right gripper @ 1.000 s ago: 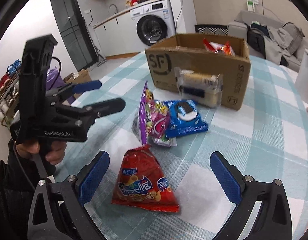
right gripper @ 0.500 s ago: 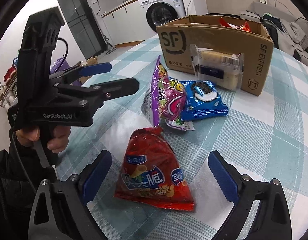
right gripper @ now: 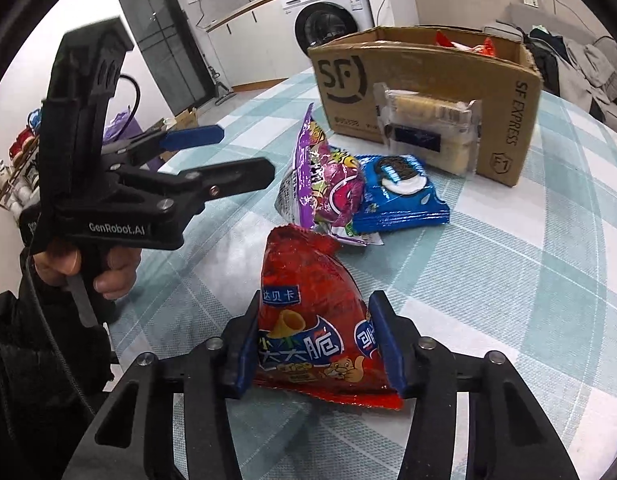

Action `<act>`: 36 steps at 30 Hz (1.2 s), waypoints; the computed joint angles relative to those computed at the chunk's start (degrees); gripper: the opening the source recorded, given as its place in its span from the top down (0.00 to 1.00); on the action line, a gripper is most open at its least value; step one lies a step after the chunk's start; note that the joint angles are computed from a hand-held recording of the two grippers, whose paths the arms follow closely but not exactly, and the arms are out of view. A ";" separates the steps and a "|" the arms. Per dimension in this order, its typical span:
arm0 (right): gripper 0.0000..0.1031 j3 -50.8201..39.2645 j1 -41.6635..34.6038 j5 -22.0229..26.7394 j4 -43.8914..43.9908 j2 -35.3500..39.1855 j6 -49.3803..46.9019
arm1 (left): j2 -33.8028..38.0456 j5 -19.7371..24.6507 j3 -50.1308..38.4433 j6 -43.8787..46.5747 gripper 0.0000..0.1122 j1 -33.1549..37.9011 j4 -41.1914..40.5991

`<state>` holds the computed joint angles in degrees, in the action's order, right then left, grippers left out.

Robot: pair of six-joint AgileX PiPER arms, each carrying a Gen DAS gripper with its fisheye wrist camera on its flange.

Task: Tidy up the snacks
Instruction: 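Grasp the red chip bag with the right gripper, then grasp the purple candy bag with the left gripper while the right gripper holds the red chip bag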

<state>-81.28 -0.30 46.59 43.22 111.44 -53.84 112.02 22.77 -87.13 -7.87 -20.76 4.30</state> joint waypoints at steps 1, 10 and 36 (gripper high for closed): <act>0.52 -0.06 -0.23 0.09 0.24 0.00 -0.13 | 0.09 -0.02 -0.05 -0.22 0.09 0.00 0.02; 0.55 0.20 -3.57 -1.30 1.75 -0.72 -0.58 | 0.35 -0.42 0.10 -0.22 0.09 0.13 -0.45; 0.55 1.23 -9.59 -6.22 6.21 -3.33 4.30 | 6.55 6.86 -11.04 8.98 0.09 -3.12 -13.66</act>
